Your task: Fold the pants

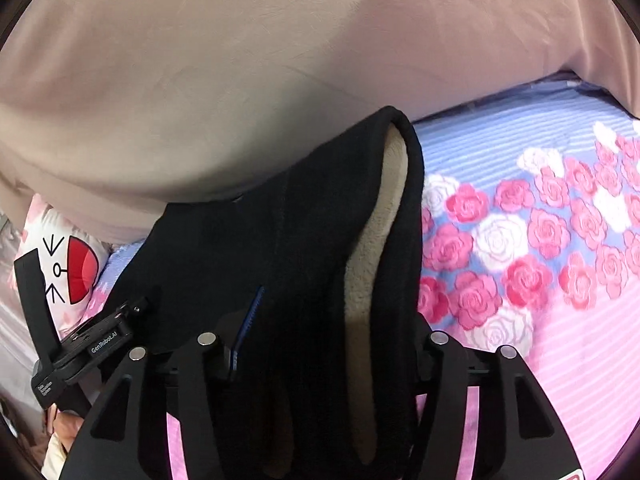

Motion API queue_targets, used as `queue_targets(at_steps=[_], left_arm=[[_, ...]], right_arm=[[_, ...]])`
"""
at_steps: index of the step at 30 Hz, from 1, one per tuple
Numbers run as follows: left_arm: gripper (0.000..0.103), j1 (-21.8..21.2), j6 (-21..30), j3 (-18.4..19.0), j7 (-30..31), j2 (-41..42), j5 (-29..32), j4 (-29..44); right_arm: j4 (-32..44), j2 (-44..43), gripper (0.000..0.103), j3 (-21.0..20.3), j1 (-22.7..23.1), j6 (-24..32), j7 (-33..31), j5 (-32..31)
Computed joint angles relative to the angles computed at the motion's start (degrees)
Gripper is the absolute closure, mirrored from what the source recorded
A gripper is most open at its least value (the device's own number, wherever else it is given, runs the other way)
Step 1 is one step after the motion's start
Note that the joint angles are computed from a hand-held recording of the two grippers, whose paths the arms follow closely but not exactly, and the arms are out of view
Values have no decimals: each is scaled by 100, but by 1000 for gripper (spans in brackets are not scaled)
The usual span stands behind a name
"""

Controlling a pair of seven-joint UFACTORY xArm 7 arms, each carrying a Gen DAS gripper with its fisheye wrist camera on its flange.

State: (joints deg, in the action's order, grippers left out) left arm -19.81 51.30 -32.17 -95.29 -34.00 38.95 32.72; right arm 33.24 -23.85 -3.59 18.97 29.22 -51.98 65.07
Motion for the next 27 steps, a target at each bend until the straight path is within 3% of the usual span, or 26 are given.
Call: queue_targets(at_steps=[1, 3, 6, 8, 10, 12, 15, 18, 20, 24, 27], left_arm=[[27, -35, -7, 93, 109, -110, 6, -122], [16, -5, 428, -159, 158, 44, -30, 144], [16, -71, 657, -147, 241, 58, 40, 174], [16, -148, 788, -138, 270, 57, 19, 201], [16, -229, 921, -131, 276, 15, -35, 223], [16, -254, 895, -66, 279, 37, -63, 202], [16, -309, 982, -26, 241, 75, -205, 255], [16, -384, 1064, -3, 234, 57, -332, 317], [16, -423, 1158, -43, 232, 61, -392, 394], [16, -469, 1173, -24, 274, 93, -450, 450], [16, -455, 1179, -30, 237, 210, -462, 502]], right_arm=[[-24, -47, 43, 10, -23, 32, 83, -42], [-108, -136, 35, 27, -73, 8, 206, -144], [-226, -274, 35, -80, -144, -97, 257, -263], [-540, -717, 35, 26, -146, -814, 221, -97], [-758, -1185, 35, -120, 42, -1218, 89, 41], [-867, -1576, 47, -347, 204, -1185, 27, -14], [-903, -1652, 66, -197, 177, -971, 247, -854], [-948, -1207, 73, 380, -236, -1302, 777, -1826], [-895, -984, 73, 265, -230, -1246, 1015, -1996], [-1080, -1579, 79, 88, -117, -1086, 1302, -2354], [-1107, -1364, 79, 528, -343, -1343, 1696, -3030]])
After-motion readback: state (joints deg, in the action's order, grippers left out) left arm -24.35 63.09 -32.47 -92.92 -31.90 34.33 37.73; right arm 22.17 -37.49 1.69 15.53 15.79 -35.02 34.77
